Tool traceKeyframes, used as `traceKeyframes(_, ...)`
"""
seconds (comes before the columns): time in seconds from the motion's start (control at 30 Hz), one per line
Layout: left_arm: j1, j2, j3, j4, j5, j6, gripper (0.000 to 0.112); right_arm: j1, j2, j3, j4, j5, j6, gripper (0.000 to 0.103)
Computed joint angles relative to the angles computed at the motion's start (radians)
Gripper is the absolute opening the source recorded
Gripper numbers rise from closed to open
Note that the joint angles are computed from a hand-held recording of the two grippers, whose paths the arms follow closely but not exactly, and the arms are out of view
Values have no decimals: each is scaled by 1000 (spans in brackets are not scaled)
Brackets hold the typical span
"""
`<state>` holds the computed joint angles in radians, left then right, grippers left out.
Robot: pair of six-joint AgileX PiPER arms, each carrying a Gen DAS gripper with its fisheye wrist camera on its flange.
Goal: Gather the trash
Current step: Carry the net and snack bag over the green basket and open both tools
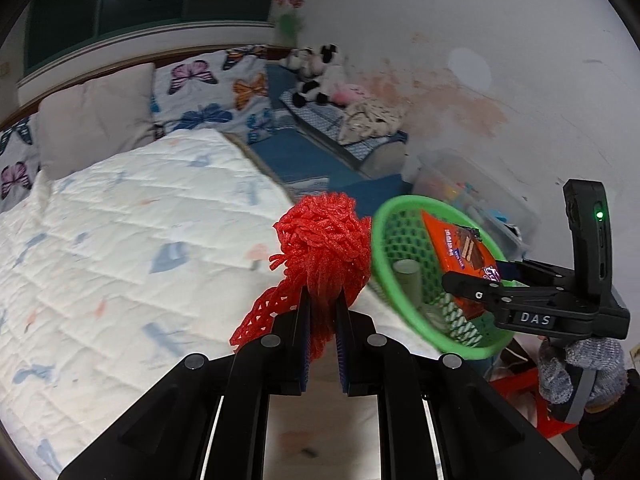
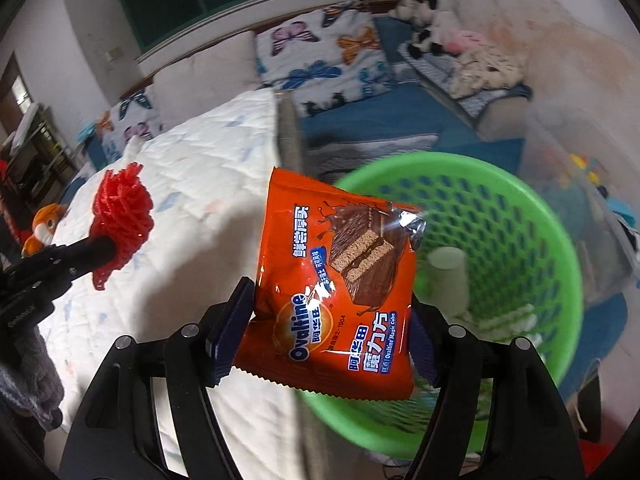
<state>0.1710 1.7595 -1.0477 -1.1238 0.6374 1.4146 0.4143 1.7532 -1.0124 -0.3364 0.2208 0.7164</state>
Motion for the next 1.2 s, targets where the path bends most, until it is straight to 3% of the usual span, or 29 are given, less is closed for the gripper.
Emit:
traceKeyframes(0.23,-124,-6,-8,20,-37,-63,11,-83,-57,110,-81,-33,74,75)
traceKeyframes(0.47,-238,16,-39,68,-75,-148,11,-145,-90,188,-59,-81,57,83)
traceKeyframes(0.57,-277,34,-54,92,-89,-186,11,-148,-113,218,-188,-86,186,83)
traceKeyframes(0.83,-354,95,-95,136,-113,-270,12,-178,-177,310,-343,-133,354,83)
traceKeyframes(1.0,-390,124,-115,160,-125,-311,12,-190,-217,361,-591,-140,620,83)
traceKeyframes(1.07,-398,130,-119,160,-123,-316,14,-211,-236,382,-540,-162,572,83)
traceKeyframes(1.13,-405,130,-116,154,-126,-319,19,-213,-249,392,-552,-163,585,83)
traceKeyframes(1.2,-403,132,-116,135,-125,-306,30,-207,-261,406,-677,-162,715,83)
